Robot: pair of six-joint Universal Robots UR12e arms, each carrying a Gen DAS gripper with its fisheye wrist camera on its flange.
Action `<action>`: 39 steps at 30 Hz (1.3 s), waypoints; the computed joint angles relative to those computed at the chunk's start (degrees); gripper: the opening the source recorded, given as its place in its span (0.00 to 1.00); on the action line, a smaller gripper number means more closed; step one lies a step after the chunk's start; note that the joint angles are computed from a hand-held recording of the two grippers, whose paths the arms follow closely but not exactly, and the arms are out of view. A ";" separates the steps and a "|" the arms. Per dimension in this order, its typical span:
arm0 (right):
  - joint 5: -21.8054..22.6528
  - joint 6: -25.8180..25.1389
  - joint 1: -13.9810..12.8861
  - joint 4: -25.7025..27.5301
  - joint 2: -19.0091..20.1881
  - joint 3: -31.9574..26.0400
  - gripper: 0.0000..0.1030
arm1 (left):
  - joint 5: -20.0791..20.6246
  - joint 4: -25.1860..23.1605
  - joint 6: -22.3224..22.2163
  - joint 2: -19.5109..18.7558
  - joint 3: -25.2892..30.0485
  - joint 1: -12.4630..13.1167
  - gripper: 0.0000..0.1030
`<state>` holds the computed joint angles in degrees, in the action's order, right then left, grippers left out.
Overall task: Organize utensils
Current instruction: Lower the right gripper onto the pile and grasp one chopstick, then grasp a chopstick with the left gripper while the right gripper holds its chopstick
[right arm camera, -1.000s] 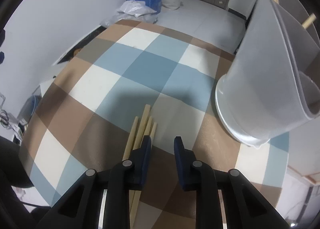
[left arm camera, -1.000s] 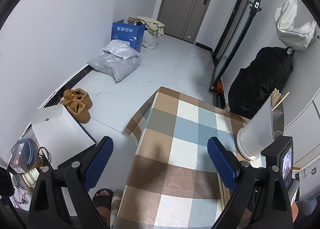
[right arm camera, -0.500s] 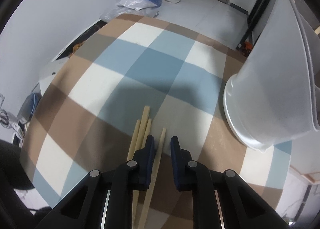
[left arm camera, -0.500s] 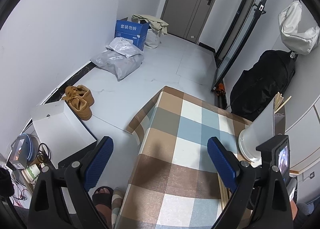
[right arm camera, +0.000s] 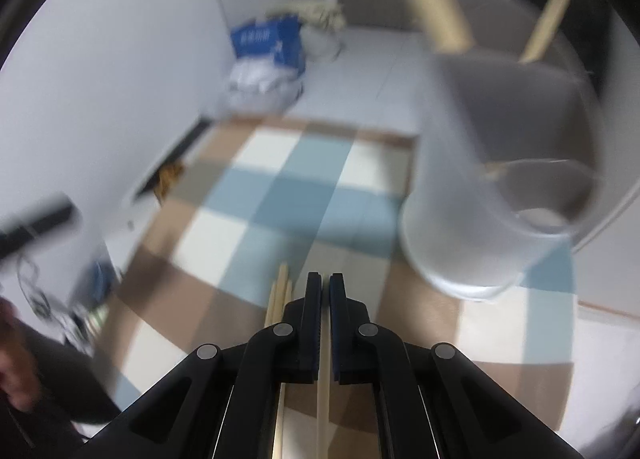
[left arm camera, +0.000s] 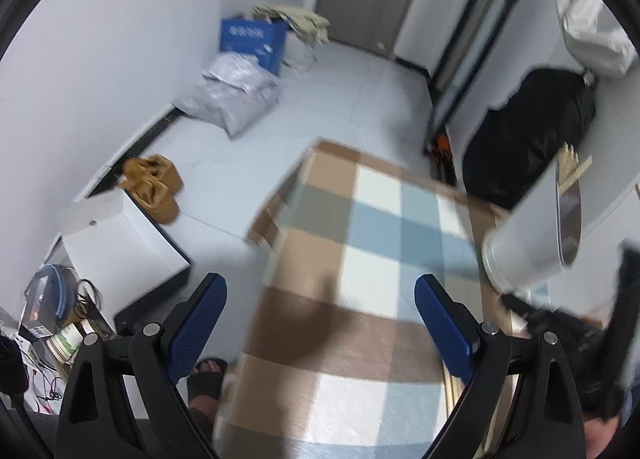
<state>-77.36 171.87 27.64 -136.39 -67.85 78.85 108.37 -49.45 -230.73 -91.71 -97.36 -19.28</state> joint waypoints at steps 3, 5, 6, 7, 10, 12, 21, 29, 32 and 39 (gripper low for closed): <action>5.43 6.70 -2.52 -6.10 -1.75 2.78 0.03 | -5.02 -2.33 1.35 -1.38 1.35 0.22 0.89; 9.32 13.09 -4.56 -10.20 -2.70 4.87 0.03 | -7.95 -3.63 2.68 -2.31 2.31 0.15 0.89; 11.33 15.96 -5.38 -11.76 -2.79 5.46 0.03 | -9.36 -4.29 3.64 -2.91 2.91 0.00 0.89; 13.05 19.23 -6.32 -13.50 -2.98 6.33 0.03 | -10.16 -4.73 4.38 -3.29 3.29 -0.13 0.89; 16.03 25.55 -8.42 -16.68 -3.56 8.47 0.03 | -11.37 -7.28 5.52 -4.70 4.87 -0.81 0.89; 17.16 28.50 -9.41 -17.94 -3.87 9.52 0.03 | -12.72 -8.75 5.99 -5.54 5.72 -1.05 0.89; 20.16 30.34 -11.09 -23.19 -4.81 11.13 0.03 | -11.16 -17.09 8.01 -8.11 9.17 -2.68 0.89; 20.72 28.21 -11.51 -25.17 -6.11 12.84 0.03 | -9.07 -19.46 6.93 -8.65 10.27 -3.15 0.89; 20.10 26.81 -11.27 -24.96 -6.41 12.84 0.03 | -8.34 -20.27 7.20 -9.34 11.12 -3.11 0.89; 19.27 24.74 -10.88 -24.44 -6.38 12.33 0.03 | -7.45 -22.62 7.33 -11.03 13.60 -2.69 0.66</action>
